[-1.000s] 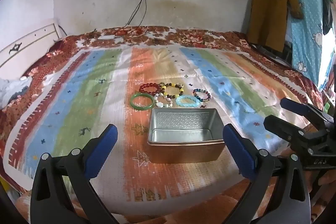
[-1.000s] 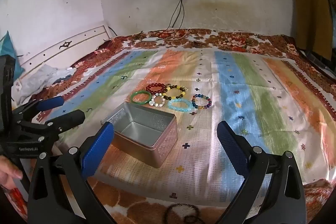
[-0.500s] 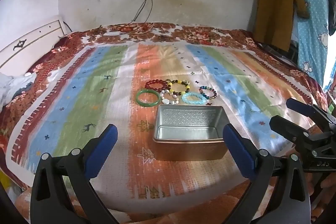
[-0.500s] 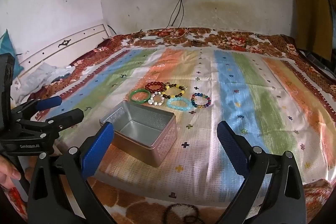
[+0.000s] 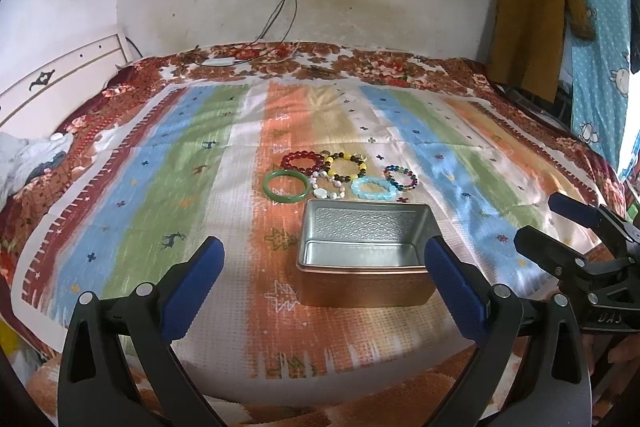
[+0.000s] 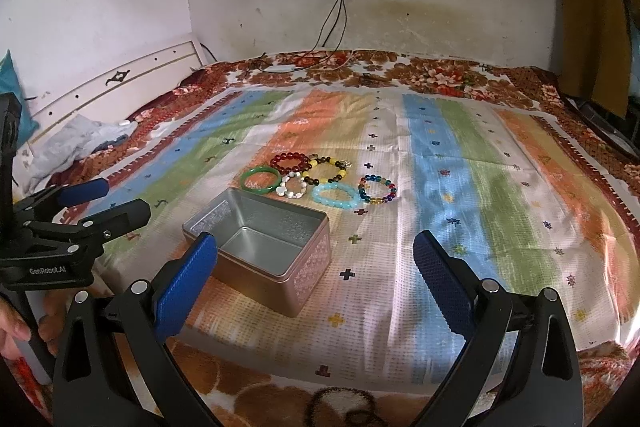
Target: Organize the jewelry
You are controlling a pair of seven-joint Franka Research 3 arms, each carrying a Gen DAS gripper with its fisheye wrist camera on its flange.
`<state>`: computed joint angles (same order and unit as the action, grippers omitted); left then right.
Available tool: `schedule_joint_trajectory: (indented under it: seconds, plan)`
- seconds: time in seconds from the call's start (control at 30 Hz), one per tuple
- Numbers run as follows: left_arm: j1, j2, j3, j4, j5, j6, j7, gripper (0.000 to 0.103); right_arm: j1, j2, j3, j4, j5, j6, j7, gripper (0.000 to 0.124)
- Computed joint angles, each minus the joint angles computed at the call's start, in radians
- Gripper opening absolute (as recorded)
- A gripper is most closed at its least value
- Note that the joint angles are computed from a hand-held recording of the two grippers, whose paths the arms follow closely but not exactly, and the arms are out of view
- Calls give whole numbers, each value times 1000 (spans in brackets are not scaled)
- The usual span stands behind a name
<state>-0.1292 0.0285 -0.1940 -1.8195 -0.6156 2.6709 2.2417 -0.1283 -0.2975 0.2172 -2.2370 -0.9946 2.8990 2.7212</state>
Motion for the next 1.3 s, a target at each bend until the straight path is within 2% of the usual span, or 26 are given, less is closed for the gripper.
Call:
schedule_joint_trajectory:
  seconds: [0.2, 0.53, 0.67, 0.8, 0.97, 1.3]
  plan:
    - [2, 1, 1, 1, -4, -1, 9, 98, -5, -2, 6, 2, -23, 5, 29, 99]
    - [12, 16, 3, 24, 4, -15, -20, 98, 16, 8, -5, 19, 10, -27, -2, 99]
    - [14, 30, -2, 40, 47, -19, -56, 98, 24, 15, -15, 23, 21, -27, -13, 99]
    - [16, 66, -5, 82, 154, -23, -162, 98, 25, 28, -21, 37, 25, -18, -19, 99]
    - [34, 86, -26, 113, 148, -31, -143, 98, 15, 43, -17, 62, -48, -20, 45, 99]
    - [41, 171, -50, 236, 204, -54, -171, 98, 56, 97, -75, 123, -23, -7, 9, 99]
